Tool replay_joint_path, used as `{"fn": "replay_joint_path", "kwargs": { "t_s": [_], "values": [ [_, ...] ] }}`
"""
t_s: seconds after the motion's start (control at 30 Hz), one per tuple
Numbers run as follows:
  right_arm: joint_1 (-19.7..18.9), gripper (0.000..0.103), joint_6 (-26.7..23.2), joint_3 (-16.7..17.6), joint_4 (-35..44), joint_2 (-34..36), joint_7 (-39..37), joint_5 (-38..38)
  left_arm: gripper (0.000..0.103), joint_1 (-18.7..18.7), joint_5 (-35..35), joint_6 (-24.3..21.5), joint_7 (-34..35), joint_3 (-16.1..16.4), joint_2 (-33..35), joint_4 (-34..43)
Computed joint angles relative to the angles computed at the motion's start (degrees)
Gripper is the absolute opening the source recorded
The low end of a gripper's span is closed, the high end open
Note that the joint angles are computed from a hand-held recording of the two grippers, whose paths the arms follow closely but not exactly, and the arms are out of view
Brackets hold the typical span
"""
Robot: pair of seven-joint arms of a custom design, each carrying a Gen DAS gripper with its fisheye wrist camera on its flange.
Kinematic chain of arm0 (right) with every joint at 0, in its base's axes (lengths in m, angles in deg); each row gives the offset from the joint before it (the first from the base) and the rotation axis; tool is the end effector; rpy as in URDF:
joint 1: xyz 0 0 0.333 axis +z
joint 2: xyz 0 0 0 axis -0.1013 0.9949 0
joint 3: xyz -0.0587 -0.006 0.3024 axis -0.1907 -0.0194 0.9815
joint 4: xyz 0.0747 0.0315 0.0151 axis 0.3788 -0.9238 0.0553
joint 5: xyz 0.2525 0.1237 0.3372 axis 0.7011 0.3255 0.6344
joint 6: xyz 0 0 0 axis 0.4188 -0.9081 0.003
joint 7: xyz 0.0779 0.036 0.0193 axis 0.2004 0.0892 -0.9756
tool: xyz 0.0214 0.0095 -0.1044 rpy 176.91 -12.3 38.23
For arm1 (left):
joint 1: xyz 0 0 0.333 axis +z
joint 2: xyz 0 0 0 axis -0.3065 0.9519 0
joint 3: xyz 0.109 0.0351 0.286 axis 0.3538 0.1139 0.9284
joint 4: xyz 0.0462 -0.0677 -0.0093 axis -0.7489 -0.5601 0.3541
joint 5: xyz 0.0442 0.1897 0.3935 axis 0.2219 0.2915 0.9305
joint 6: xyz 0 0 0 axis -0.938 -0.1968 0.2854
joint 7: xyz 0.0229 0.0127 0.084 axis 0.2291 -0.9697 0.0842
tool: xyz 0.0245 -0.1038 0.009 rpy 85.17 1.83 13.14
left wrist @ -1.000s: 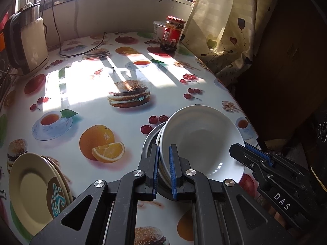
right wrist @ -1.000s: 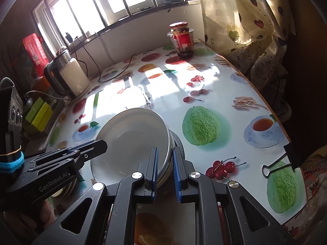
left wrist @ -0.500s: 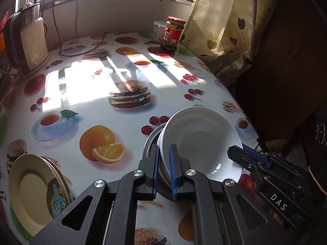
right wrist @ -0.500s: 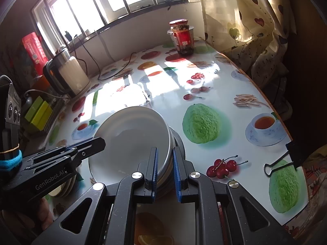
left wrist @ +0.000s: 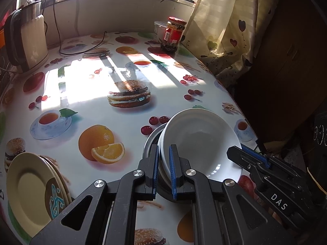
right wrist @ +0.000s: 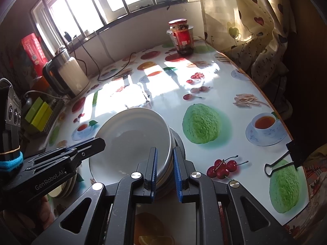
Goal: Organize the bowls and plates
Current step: 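Open both grippers to release the white bowl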
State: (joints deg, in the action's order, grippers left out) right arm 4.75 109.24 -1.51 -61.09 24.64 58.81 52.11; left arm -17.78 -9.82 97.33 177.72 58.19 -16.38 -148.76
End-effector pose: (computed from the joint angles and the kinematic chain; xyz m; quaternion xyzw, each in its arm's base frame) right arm 0.5888 0.2142 0.3069 -0.7415 0.5696 -0.0834 0.3447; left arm 0.5623 -0.0921 0.3048 -0.7115 0.6249 -0.2931 0.1316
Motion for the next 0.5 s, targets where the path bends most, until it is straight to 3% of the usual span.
{"fn": "replay_joint_path", "kwargs": {
  "t_s": [0.07,0.17,0.33,0.4,0.47,0.5],
  "values": [
    [-0.3,0.02,-0.2,0.4,0.1,0.0,-1.0,0.8,0.011,0.5,-1.5,0.0,1.2,-0.7,0.1,0.2],
    [-0.5,0.035,0.2,0.9,0.3,0.2,-2.9,2.7,0.014,-0.6,0.8,0.4,-1.0,0.5,0.4,0.1],
    [-0.1,0.038,0.6,0.8,0.3,0.1,-3.9,3.8,0.018,1.7,-3.2,0.8,2.3,-2.2,0.7,0.4],
    [0.0,0.039,0.7,0.6,0.3,0.0,-3.9,4.0,0.019,1.2,-2.9,1.2,1.7,-1.6,0.5,0.1],
    [-0.1,0.039,0.5,0.7,0.4,-0.1,-4.4,4.7,0.026,1.2,-2.5,1.9,1.3,-1.5,0.3,-0.2],
    [-0.3,0.04,0.4,0.9,0.5,-0.2,-5.2,5.6,0.03,2.5,-5.4,2.1,3.7,-3.0,0.3,-0.1]
  ]
}}
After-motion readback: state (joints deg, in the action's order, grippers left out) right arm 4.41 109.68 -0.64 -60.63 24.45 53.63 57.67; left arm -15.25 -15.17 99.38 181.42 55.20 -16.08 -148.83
